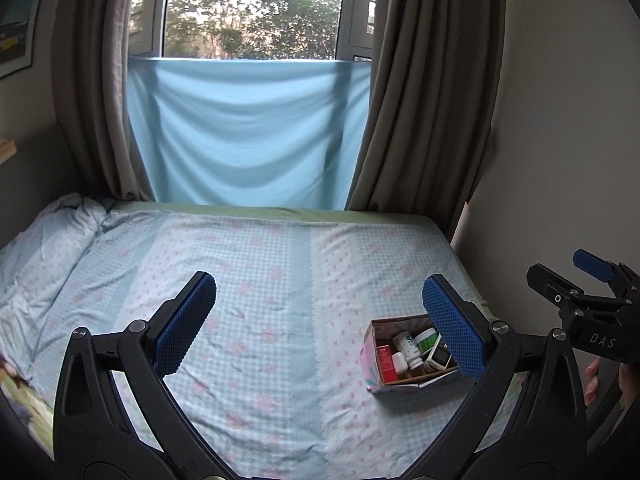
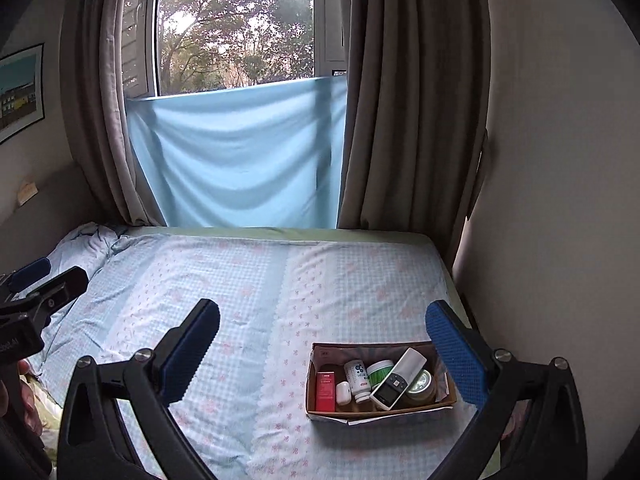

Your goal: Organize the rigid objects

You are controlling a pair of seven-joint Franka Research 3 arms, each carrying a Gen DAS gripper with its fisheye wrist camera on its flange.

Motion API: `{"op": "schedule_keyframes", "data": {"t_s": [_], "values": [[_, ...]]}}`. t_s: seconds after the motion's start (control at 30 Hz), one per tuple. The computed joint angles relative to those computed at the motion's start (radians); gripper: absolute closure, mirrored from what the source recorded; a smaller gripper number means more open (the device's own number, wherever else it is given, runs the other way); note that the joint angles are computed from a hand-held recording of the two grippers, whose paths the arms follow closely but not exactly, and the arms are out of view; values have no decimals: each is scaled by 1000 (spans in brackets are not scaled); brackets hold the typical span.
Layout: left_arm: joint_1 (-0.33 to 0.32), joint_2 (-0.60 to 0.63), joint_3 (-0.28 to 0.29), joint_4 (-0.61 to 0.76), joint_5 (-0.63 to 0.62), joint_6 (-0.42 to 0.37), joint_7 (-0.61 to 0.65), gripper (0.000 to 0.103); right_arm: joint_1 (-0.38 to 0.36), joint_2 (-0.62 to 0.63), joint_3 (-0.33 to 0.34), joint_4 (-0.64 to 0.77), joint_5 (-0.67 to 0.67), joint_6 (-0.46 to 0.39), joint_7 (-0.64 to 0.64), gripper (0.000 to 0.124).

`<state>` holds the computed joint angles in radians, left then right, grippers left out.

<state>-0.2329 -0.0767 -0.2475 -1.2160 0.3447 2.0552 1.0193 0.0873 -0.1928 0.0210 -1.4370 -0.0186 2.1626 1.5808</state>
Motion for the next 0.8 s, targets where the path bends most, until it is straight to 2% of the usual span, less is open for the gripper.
{"op": "schedule_keyframes", "data": {"t_s": [0.8], "values": [[-4, -24, -7, -46, 2, 29, 6, 0, -10, -21, 7, -22, -28, 27, 30, 21]]}}
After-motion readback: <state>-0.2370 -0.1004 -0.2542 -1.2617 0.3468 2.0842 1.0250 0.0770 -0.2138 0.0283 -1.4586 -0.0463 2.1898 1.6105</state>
